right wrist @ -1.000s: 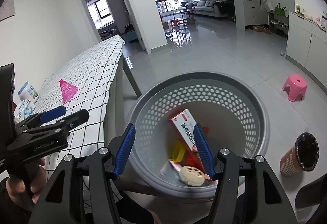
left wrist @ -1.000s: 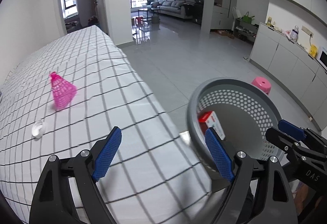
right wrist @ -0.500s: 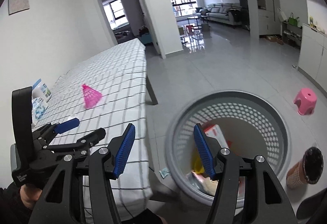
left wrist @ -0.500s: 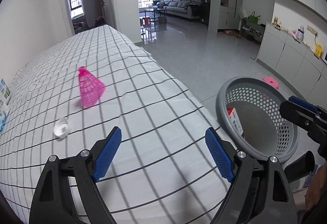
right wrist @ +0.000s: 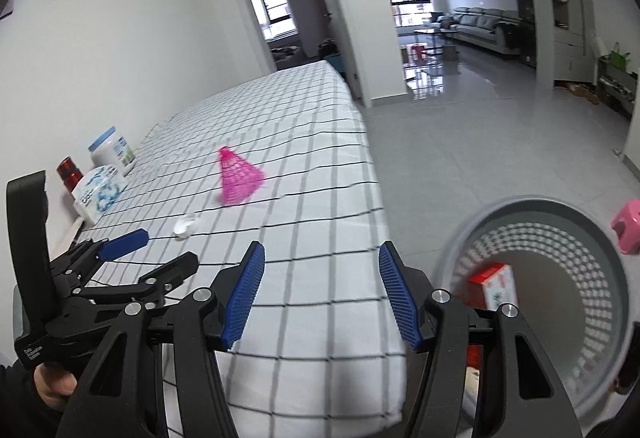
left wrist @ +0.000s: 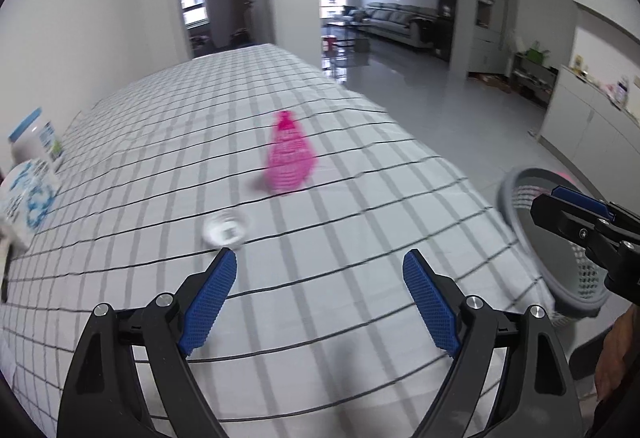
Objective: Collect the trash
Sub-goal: 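Move both tools back toward the bottle cap and shuttlecock, then grasp the white bottle cap with the left tool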
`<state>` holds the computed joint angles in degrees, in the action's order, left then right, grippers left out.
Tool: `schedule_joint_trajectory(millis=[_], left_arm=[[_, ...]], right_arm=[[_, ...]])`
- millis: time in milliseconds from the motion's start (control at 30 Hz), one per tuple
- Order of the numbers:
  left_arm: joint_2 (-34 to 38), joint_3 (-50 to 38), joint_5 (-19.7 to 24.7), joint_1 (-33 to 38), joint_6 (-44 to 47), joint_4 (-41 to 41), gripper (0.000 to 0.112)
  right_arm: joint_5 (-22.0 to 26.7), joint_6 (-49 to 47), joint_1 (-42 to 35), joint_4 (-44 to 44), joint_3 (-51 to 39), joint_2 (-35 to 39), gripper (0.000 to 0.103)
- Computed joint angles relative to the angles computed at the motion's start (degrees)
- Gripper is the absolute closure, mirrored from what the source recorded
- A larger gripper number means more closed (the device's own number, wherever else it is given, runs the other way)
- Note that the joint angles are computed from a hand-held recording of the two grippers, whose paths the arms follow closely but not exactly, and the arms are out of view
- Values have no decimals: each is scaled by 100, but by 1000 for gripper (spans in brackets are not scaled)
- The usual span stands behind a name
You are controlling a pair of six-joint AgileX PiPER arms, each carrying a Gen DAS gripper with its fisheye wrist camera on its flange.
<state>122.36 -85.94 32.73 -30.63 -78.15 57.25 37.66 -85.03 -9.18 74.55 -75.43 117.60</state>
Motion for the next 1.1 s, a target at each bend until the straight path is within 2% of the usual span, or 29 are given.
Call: schedule_joint_trajectory(millis=[233, 400, 533, 633, 900, 1033, 1100], left_arm=[[-326, 659, 43, 446, -380, 76, 28], [-241, 652, -76, 764, -38, -398, 27], [23, 282, -202, 1106, 752, -1301, 27], [347, -240, 0, 1228, 1272, -1771, 27], [983, -1277, 350, 1315, 1820, -2231, 27], [1241, -1762, 555, 1329, 2163, -2465, 34], [1245, -1773, 510, 1303, 2160, -2408, 47]], right_arm=[[-25, 204, 516, -161, -390, 321, 46], [18, 530, 752, -390, -733, 519, 46], [29, 605, 854, -452, -860, 586, 46], [10, 673, 896, -510, -919, 612, 46], [-21, 852, 927, -604, -1061, 689, 46], [-40, 871, 939, -601, -1039, 691, 46], [-72, 893, 960, -614, -1031, 693, 46]])
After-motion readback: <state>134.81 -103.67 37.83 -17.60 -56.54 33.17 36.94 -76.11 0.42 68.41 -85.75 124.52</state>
